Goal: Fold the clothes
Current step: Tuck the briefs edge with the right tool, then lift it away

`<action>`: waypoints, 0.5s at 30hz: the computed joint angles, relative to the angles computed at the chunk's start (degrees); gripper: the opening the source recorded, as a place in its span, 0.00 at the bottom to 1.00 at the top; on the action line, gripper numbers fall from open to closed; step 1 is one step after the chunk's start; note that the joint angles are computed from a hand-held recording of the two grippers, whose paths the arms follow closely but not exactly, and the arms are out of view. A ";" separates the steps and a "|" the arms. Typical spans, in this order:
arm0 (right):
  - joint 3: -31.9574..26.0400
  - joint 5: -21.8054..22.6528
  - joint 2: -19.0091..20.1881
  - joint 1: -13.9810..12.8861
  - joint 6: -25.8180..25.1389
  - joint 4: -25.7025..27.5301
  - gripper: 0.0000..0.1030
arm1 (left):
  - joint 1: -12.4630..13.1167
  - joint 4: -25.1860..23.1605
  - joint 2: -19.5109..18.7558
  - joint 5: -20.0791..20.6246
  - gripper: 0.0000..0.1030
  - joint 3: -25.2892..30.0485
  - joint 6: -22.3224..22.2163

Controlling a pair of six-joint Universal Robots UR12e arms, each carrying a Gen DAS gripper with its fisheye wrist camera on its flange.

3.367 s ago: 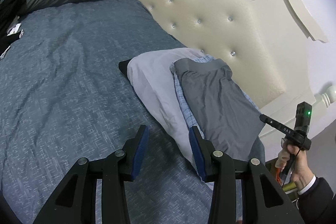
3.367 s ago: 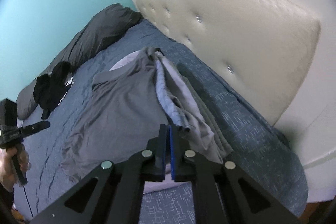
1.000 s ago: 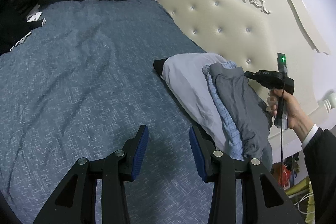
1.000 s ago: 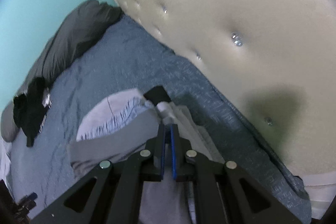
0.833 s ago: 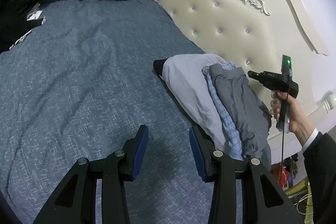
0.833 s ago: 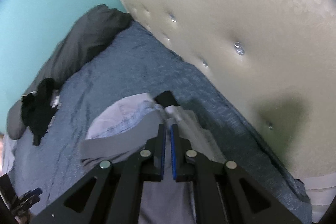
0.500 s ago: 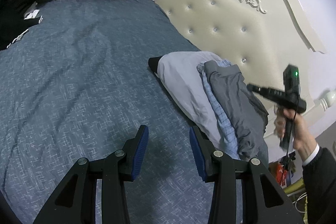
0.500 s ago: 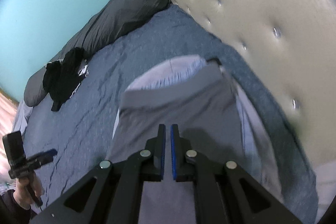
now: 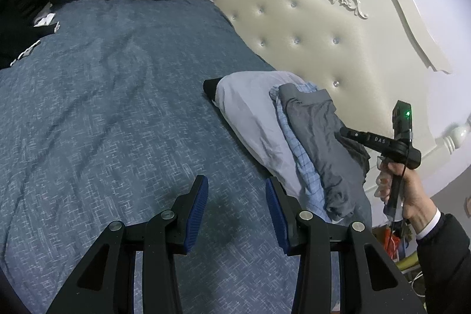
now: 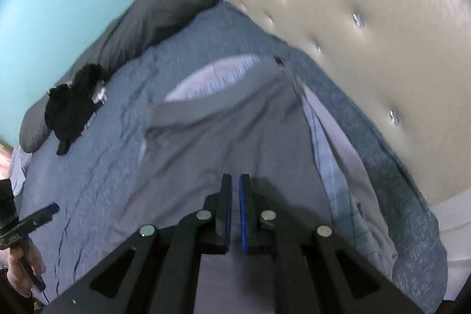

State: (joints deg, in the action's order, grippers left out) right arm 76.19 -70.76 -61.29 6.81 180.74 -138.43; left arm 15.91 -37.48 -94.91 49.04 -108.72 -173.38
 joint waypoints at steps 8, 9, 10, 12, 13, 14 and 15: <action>1.15 -1.93 -0.22 -0.13 2.10 1.84 0.04 | 0.75 -0.71 0.40 -0.42 0.43 -0.36 0.81; 2.15 -1.63 -0.73 -0.33 2.77 0.12 0.04 | 0.87 -0.69 0.44 -0.46 0.43 -0.39 0.81; 3.12 -1.53 -1.32 -0.56 3.14 -1.03 0.04 | 1.01 -0.58 0.47 -0.57 0.43 -0.45 0.65; 5.15 -1.38 -2.48 -1.12 3.86 -3.11 0.04 | 1.25 -0.25 0.55 -0.74 0.43 -0.58 0.30; 6.11 -1.42 -3.02 -1.39 4.28 -4.11 0.04 | 1.35 -0.11 0.60 -0.80 0.43 -0.66 0.16; 6.94 -2.01 -3.45 -1.63 4.96 -4.99 0.04 | 1.42 -0.10 0.68 -0.86 0.43 -0.76 0.12; 7.91 -2.30 -3.92 -1.96 5.76 -6.06 0.04 | 1.49 -0.09 0.77 -0.92 0.43 -0.86 0.09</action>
